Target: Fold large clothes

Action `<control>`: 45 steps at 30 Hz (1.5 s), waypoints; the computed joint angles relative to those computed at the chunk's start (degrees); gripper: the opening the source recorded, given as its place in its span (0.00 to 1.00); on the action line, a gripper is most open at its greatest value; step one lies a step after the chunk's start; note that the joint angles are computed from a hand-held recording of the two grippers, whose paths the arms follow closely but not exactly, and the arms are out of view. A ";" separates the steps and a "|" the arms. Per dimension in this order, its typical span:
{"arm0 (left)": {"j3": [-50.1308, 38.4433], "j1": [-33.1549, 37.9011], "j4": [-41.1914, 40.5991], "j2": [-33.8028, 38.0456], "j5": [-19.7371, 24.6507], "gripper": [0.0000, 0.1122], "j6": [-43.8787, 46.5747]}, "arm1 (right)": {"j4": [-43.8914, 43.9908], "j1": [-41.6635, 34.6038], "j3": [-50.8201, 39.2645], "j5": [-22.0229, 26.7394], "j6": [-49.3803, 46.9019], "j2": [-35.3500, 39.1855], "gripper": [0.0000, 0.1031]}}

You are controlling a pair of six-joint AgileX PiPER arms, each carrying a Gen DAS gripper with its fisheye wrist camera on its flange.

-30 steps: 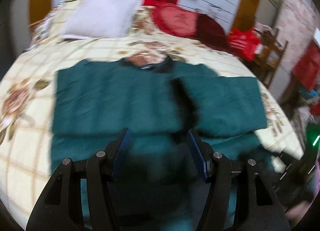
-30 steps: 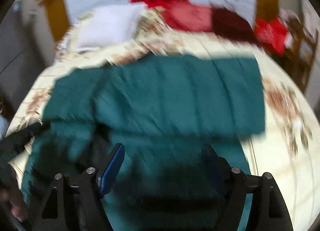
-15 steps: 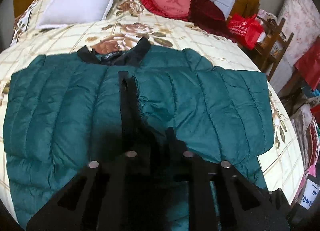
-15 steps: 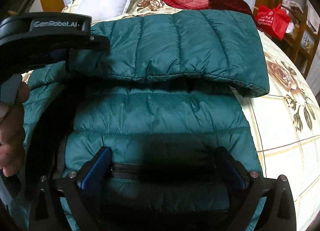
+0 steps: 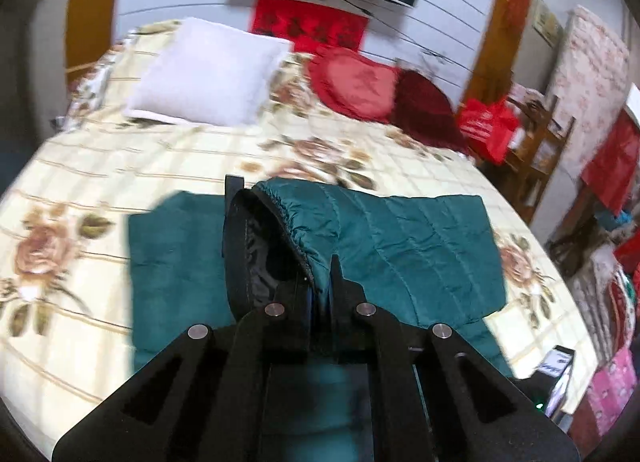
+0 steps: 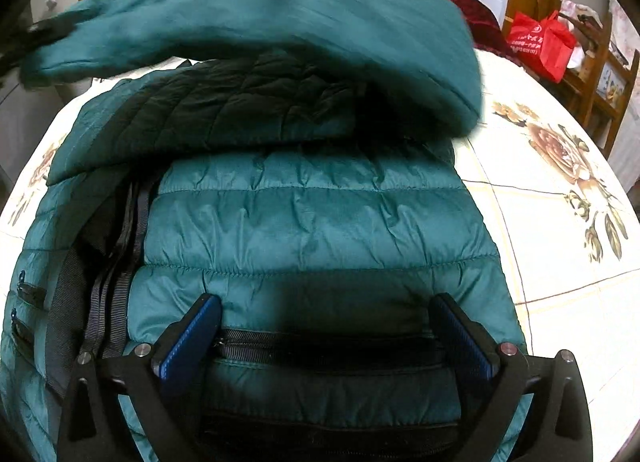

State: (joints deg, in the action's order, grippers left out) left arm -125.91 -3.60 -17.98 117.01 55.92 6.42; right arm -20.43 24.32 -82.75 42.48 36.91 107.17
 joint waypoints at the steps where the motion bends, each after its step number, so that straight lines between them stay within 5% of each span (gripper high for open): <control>1: 0.06 1.37 -0.32 -0.12 0.17 0.04 0.38 | -0.22 0.21 -0.06 0.14 0.30 0.01 1.00; 10: 6.50 9.66 -2.18 2.97 0.21 0.06 4.19 | 4.83 -0.72 -3.05 3.64 -4.40 0.16 1.00; 13: 10.59 11.46 -5.55 3.00 0.03 0.09 6.66 | 1.52 -1.90 -1.73 2.86 0.57 -2.56 1.00; 19: 22.28 13.15 -3.90 -5.17 -12.32 0.12 5.67 | 0.25 -9.82 4.04 -5.61 6.81 -10.99 0.99; 22: 22.46 12.50 -3.32 -7.14 -14.64 0.12 0.94 | 5.20 -13.95 3.15 -11.66 2.28 -11.01 0.78; 24: 21.75 10.18 -2.15 -7.47 -16.15 0.12 -1.00 | 7.70 -14.26 0.16 -13.20 -1.98 -9.32 0.54; 27: 17.45 5.88 3.48 -4.77 -15.56 0.12 -4.61 | 8.99 -12.62 -9.51 -11.77 -9.67 -3.03 0.52; 33: -4.15 1.52 15.56 12.67 0.22 0.12 -16.07 | 22.39 -12.00 -29.69 -5.05 -26.22 11.90 0.51; 35: -1.87 2.40 13.83 13.68 -1.12 0.12 -15.88 | 23.19 -12.88 -36.44 0.52 -28.38 17.99 0.52; 37: 5.66 2.14 14.00 10.63 -7.32 0.12 -14.35 | 27.57 -14.44 -40.55 5.35 -32.49 23.68 0.52; 39: 10.16 1.46 15.63 8.40 -10.46 0.12 -14.62 | 31.19 -15.74 -38.87 3.95 -35.02 23.36 0.54; 42: 14.41 2.01 13.23 6.74 -14.25 0.12 -13.07 | 28.17 -14.89 -44.12 8.40 -33.35 25.55 0.62; 45: 14.36 3.03 9.85 6.72 -14.00 0.12 -11.63 | 26.46 -14.66 -46.97 10.71 -30.43 25.33 0.63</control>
State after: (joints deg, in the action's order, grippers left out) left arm -111.55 -0.57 -8.13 123.73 41.93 -5.21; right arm 6.03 9.66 -129.72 53.19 6.48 132.50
